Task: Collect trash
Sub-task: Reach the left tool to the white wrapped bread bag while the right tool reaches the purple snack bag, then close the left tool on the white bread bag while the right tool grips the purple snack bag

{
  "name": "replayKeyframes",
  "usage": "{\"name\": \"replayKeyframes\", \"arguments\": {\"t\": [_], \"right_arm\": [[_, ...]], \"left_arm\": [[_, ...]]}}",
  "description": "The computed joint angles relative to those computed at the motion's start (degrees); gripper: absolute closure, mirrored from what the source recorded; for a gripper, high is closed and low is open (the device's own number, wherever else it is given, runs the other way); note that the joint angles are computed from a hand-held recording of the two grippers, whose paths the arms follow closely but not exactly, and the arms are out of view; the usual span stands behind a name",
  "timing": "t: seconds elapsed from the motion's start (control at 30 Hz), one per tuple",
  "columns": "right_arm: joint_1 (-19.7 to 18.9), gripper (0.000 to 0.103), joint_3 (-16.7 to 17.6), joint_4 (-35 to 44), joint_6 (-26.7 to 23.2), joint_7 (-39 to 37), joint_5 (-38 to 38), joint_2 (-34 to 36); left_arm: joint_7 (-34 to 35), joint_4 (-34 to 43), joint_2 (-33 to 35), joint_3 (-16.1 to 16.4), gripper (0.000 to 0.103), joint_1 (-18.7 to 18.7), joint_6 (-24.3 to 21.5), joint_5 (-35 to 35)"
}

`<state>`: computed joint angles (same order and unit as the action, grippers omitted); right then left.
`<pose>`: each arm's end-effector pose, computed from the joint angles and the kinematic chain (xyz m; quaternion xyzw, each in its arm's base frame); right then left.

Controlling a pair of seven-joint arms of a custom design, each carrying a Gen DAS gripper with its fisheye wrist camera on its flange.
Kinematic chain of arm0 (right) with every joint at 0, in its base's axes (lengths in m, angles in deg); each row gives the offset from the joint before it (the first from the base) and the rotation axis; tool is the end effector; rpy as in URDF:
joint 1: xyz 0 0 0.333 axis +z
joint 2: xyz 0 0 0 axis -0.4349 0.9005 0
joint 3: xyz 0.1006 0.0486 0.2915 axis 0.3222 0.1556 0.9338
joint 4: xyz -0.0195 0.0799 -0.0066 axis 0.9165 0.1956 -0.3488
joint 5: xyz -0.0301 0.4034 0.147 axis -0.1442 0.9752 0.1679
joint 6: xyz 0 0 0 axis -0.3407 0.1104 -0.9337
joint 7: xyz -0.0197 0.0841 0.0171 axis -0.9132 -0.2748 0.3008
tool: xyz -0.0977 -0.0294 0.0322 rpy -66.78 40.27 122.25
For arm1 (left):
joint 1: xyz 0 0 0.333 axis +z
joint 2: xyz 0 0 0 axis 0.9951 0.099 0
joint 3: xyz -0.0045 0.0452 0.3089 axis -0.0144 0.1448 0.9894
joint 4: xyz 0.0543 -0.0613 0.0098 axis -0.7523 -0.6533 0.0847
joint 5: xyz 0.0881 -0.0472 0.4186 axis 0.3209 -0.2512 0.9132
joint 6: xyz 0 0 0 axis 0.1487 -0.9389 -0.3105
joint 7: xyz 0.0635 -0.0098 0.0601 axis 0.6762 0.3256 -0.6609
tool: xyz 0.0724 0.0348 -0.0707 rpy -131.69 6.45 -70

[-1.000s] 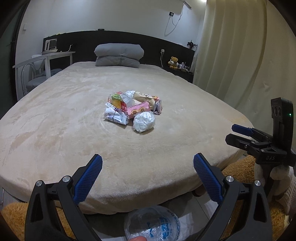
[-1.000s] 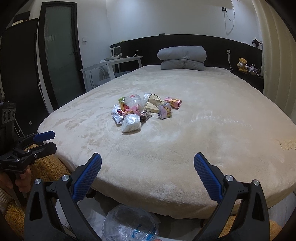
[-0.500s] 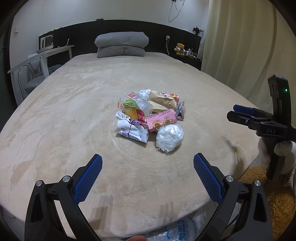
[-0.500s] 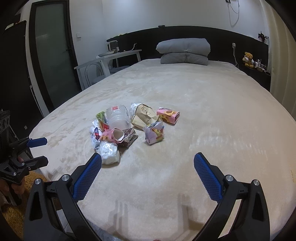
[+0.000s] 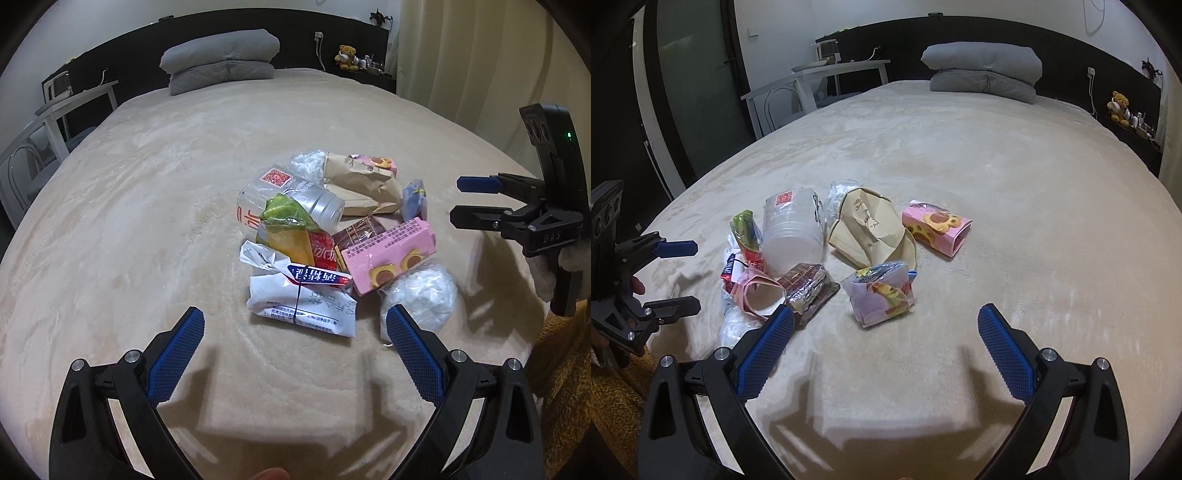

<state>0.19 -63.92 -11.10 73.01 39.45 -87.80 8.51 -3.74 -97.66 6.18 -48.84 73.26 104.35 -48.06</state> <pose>0.6254 0.4638 0.4469 -0.8074 0.4575 -0.1028 0.3582 0.5375 -0.2595 0.4413 -0.5575 0.7527 -0.2884 0.1986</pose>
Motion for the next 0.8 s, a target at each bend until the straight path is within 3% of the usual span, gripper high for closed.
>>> {"name": "replayKeyframes", "arguments": {"t": [0.1,0.17,0.27,0.33,0.4,0.43,0.5,0.8], "right_arm": [[-0.7,0.006,1.0,3.4,-1.7,-2.2,1.1,2.8],[-0.5,0.008,0.9,5.7,-3.2,-3.3,1.0,4.5],[-0.2,0.017,0.9,8.7,-5.2,-4.9,1.3,6.6],[0.6,0.031,0.1,9.9,-5.7,-4.8,0.9,7.6],[0.9,0.039,-0.3,10.7,-6.2,-4.5,0.9,8.1],[0.7,0.047,0.0,11.2,-6.6,-5.1,1.2,8.4],[1.3,0.058,-0.8,10.8,-6.3,-4.9,0.5,8.1],[0.8,0.059,0.1,5.6,-2.6,-5.6,1.0,4.6]], "left_arm": [[8.4,2.3,3.1,0.5,0.006,-0.7,-0.5,-6.6],[8.5,3.8,4.6,0.9,0.006,-1.1,-1.7,-4.9],[14.7,5.0,6.1,0.8,0.006,-1.1,-2.0,-10.9],[15.1,5.7,7.0,1.4,0.007,-1.4,-2.0,-10.6],[15.4,6.0,7.4,2.0,0.008,-1.6,-1.3,-10.7],[17.7,6.1,7.6,1.6,0.018,-1.2,-0.9,-13.4],[22.8,6.2,7.7,0.7,0.03,-0.6,-1.3,-19.0],[23.3,2.8,4.8,1.7,0.03,-1.3,2.1,-19.4]]}}
